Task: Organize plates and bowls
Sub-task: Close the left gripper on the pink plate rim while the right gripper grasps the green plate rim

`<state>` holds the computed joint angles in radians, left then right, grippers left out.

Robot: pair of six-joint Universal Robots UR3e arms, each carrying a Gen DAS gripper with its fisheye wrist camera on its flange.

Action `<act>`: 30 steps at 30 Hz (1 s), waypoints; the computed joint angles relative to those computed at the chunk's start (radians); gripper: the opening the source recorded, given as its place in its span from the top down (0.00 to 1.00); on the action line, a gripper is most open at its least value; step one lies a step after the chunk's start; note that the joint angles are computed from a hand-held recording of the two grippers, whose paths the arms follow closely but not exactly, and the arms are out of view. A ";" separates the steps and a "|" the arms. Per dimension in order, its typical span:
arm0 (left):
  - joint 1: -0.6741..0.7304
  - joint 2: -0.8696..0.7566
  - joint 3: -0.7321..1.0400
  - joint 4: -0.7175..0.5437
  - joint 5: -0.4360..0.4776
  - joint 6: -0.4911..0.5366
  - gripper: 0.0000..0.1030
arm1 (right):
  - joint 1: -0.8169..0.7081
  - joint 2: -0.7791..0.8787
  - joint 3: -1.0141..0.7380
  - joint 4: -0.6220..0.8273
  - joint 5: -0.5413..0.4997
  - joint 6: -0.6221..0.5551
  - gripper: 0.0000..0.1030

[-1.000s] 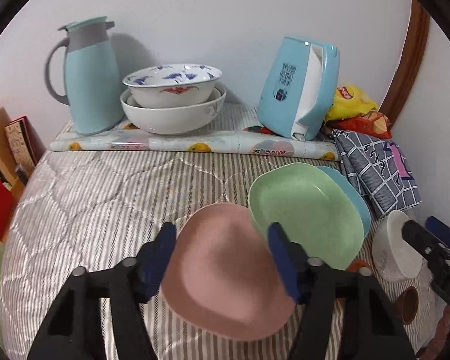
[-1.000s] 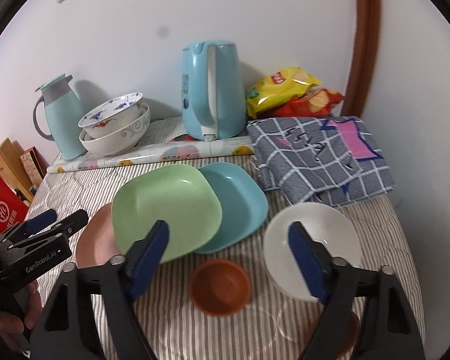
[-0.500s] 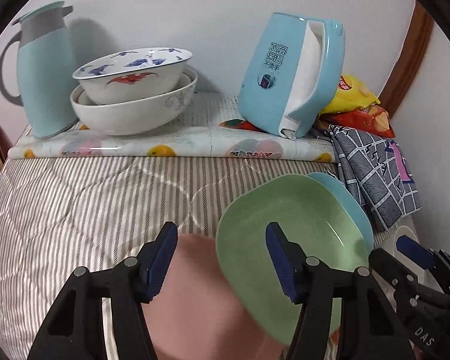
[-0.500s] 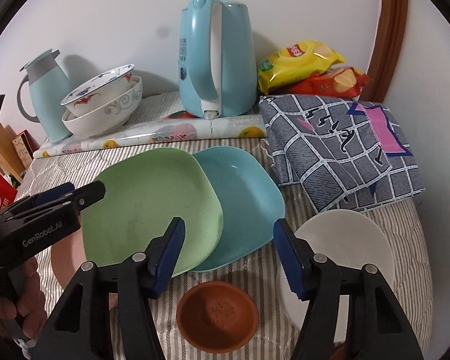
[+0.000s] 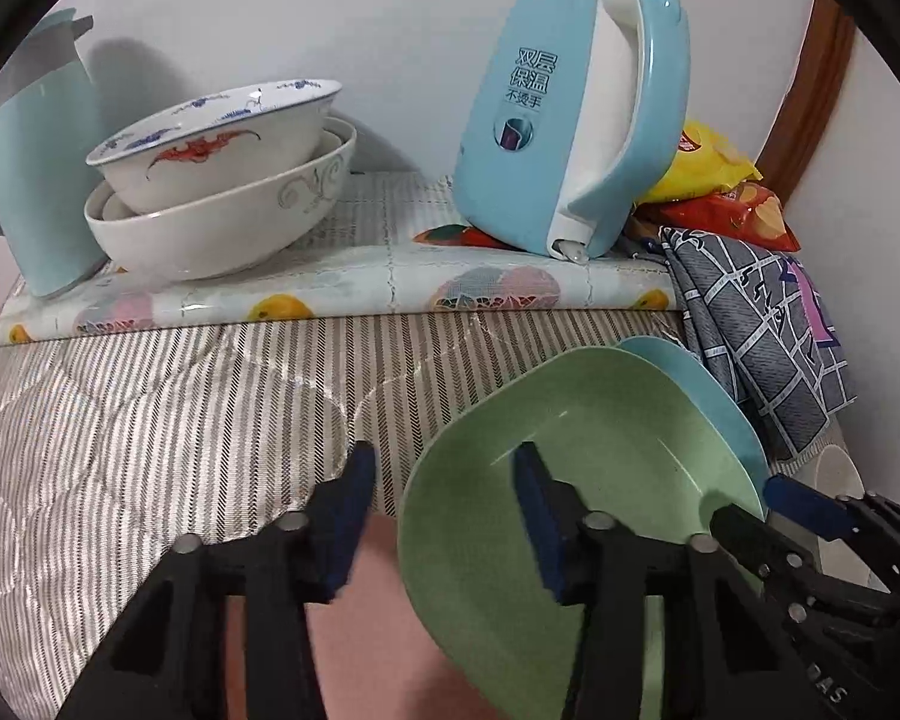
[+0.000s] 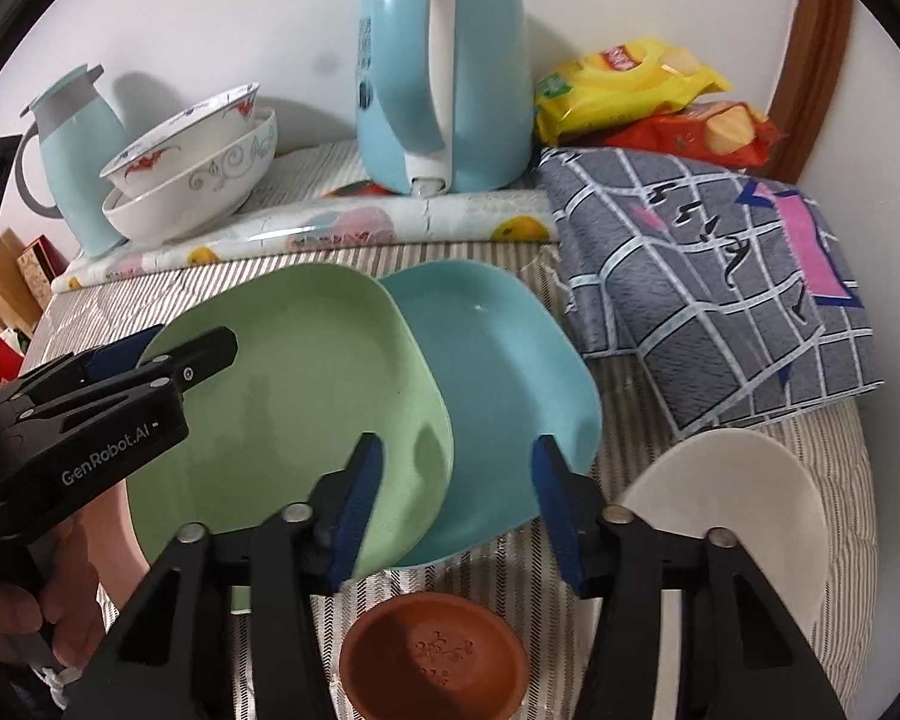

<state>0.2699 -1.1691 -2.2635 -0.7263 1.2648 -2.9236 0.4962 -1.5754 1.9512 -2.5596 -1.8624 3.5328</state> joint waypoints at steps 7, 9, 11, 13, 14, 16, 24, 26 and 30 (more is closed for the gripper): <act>0.025 0.037 -0.019 -0.014 -0.038 0.040 0.86 | 0.038 0.036 -0.021 -0.015 -0.062 -0.001 0.91; 0.052 0.069 -0.022 -0.053 -0.064 0.050 0.87 | 0.038 0.032 -0.019 -0.018 -0.067 0.001 0.92; 0.068 0.103 -0.024 -0.080 -0.076 0.064 0.88 | 0.040 0.016 -0.010 -0.020 -0.066 0.009 0.93; 0.084 0.143 -0.023 -0.119 -0.087 0.080 0.90 | 0.051 -0.001 -0.003 -0.022 -0.079 0.023 0.94; 0.096 0.163 -0.021 -0.145 -0.101 0.092 0.91 | 0.054 -0.012 0.003 -0.029 -0.074 0.023 0.97; 0.112 0.203 -0.020 -0.184 -0.113 0.102 0.91 | 0.066 -0.030 0.009 -0.041 -0.062 0.025 0.97; 0.180 0.309 -0.036 -0.314 -0.125 0.154 0.92 | 0.113 -0.062 0.030 -0.027 -0.100 0.063 0.97; 0.213 0.343 -0.040 -0.355 -0.131 0.173 0.92 | 0.091 -0.096 0.057 -0.017 -0.077 0.062 0.93; 0.285 0.399 -0.051 -0.429 -0.153 0.216 0.92 | 0.077 -0.088 0.066 -0.037 -0.079 0.034 0.66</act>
